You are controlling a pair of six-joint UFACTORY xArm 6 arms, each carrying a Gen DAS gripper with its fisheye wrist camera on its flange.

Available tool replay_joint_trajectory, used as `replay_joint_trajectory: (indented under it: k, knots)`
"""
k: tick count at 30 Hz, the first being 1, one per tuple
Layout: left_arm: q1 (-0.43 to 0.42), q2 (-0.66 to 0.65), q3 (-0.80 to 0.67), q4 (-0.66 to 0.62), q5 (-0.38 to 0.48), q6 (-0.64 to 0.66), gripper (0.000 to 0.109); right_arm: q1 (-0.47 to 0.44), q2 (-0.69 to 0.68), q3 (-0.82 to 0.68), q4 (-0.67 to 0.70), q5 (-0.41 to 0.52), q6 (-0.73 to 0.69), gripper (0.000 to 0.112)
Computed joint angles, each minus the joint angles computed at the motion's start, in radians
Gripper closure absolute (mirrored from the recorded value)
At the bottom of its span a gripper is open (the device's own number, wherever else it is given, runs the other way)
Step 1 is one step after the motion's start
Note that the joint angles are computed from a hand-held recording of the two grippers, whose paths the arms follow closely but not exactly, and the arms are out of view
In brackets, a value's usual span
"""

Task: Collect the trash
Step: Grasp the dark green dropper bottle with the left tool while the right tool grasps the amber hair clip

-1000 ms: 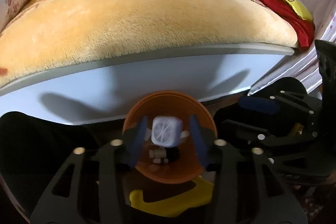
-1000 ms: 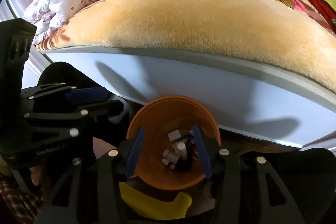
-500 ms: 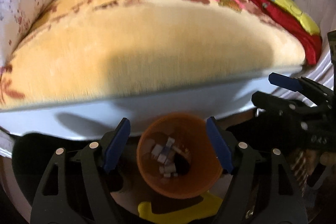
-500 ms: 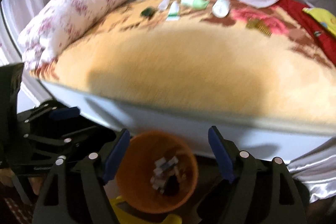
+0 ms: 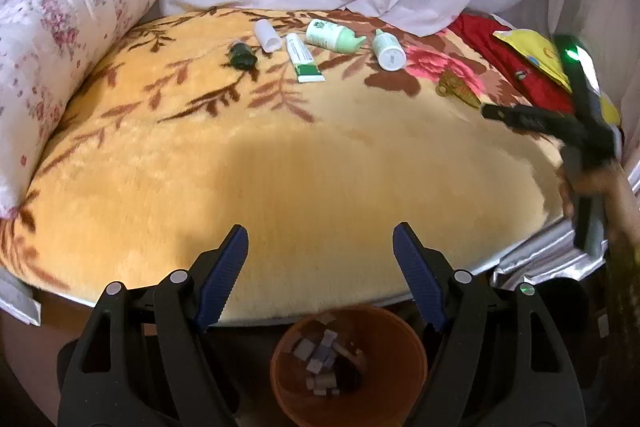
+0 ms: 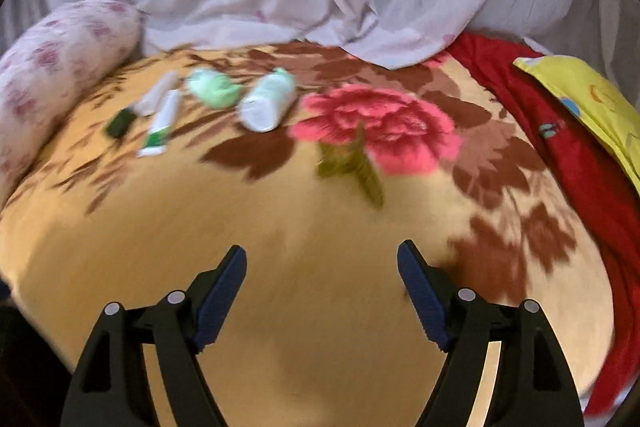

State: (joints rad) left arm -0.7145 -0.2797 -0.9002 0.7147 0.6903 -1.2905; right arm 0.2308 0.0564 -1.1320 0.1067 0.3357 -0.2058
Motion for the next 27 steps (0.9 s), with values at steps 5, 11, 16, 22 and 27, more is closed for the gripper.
replay_joint_trajectory:
  k: [5,11,16,22,27]
  knots:
    - [0.033,0.037,-0.032,-0.011,-0.009,0.038,0.035,-0.003,0.239,-0.312,-0.110,0.144,0.105,0.032]
    - [0.112,0.072,-0.082,-0.003,-0.013,0.067,0.035,0.007,0.423,-0.593,-0.150,0.337,0.152,0.044]
    - [0.219,0.137,-0.162,-0.037,-0.054,0.110,0.035,-0.004,0.445,-0.621,-0.071,0.344,0.102,0.069]
    - [0.335,0.289,-0.322,-0.068,-0.055,0.128,0.035,-0.002,0.213,-0.309,0.299,0.103,-0.136,0.069]
    - [0.391,0.470,-0.514,-0.187,-0.008,0.255,0.035,0.032,0.097,-0.171,0.506,0.030,-0.318,0.069]
